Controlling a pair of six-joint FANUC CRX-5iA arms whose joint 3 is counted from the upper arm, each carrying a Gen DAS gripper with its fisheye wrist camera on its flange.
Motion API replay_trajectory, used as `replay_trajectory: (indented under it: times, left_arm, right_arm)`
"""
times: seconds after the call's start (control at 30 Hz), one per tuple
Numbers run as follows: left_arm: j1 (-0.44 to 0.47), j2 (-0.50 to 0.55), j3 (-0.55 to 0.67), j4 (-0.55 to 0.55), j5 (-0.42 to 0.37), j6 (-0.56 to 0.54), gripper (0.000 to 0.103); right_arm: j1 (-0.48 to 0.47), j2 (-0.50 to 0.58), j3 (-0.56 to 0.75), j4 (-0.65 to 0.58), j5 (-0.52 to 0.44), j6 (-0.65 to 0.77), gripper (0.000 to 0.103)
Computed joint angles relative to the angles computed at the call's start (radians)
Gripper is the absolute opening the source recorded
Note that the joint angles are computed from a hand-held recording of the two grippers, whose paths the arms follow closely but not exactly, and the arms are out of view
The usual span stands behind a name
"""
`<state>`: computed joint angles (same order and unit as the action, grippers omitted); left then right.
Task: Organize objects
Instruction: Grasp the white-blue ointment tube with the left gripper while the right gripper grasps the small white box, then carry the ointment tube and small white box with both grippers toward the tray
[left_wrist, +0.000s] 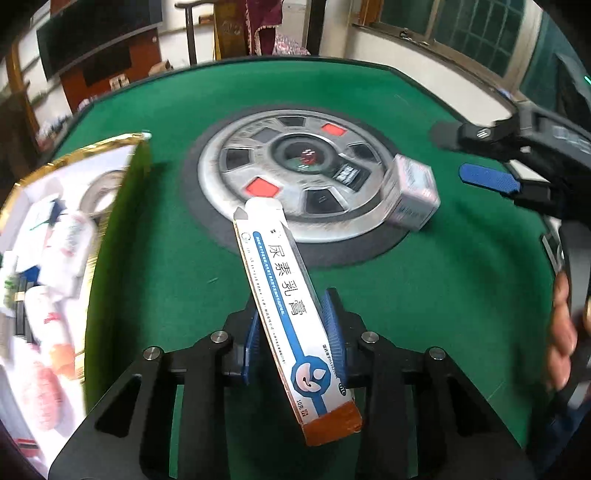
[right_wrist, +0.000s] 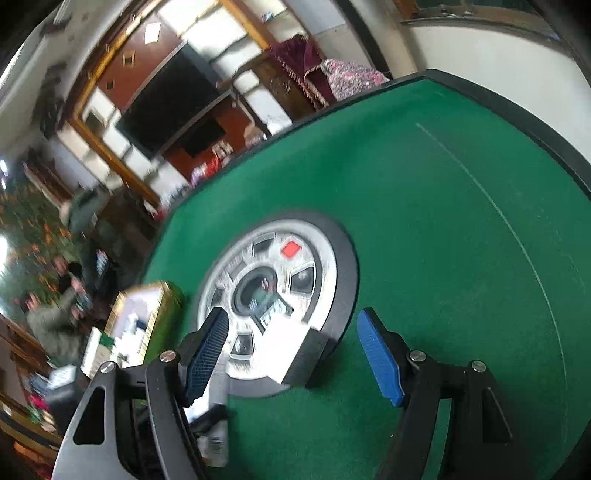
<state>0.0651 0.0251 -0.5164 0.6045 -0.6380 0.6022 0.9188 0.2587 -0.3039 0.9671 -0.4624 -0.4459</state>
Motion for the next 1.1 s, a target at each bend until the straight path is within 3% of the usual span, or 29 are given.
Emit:
replay_trajectory:
  times: [0.07,0.13,0.27,0.33,0.4,0.43,0.6,0.67,0.8,0.87,1.1]
  left_arm:
    - [0.014,-0.013,-0.039,0.069,0.012,-0.081,0.032]
    - [0.009,-0.019,-0.051,0.082,0.028,-0.101,0.032]
    - [-0.034,-0.034,-0.082,0.077,0.133,-0.149,0.033]
    - [-0.034,-0.021,-0.073,0.089,0.127,-0.155,0.033]
    - [-0.026,-0.011,-0.070,0.113,0.115,-0.165,0.038]
    - [-0.024,-0.008,-0.066,0.112,0.112,-0.171,0.039]
    - [-0.024,0.006,-0.055,0.087,0.140,-0.130,0.060]
    - [-0.018,0.008,-0.054,0.100,0.126,-0.139,0.060]
    - [-0.028,0.002,-0.072,0.141,0.134,-0.189,0.046]
    - [-0.037,-0.003,-0.091,0.185,0.155,-0.229,0.044]
    - [-0.033,0.002,-0.085,0.189,0.140,-0.218,0.044]
  right_arm:
    - [0.035,0.043,0.087,-0.150,-0.090,0.143,0.073]
    - [0.045,0.066,0.129,-0.210,-0.116,0.205,0.073]
    - [0.052,0.096,0.163,-0.235,-0.145,0.236,0.073]
    - [0.060,0.119,0.192,-0.244,-0.172,0.262,0.072]
    - [0.064,0.138,0.207,-0.224,-0.181,0.280,0.060]
    - [0.068,0.149,0.222,-0.228,-0.192,0.303,0.047]
    - [0.095,0.197,0.290,-0.264,-0.277,0.450,0.036]
    - [0.097,0.202,0.295,-0.272,-0.299,0.462,0.033]
    - [0.101,0.207,0.285,-0.233,-0.327,0.448,0.033]
    - [0.103,0.213,0.289,-0.233,-0.337,0.464,0.034]
    - [0.106,0.217,0.286,-0.211,-0.347,0.445,0.034]
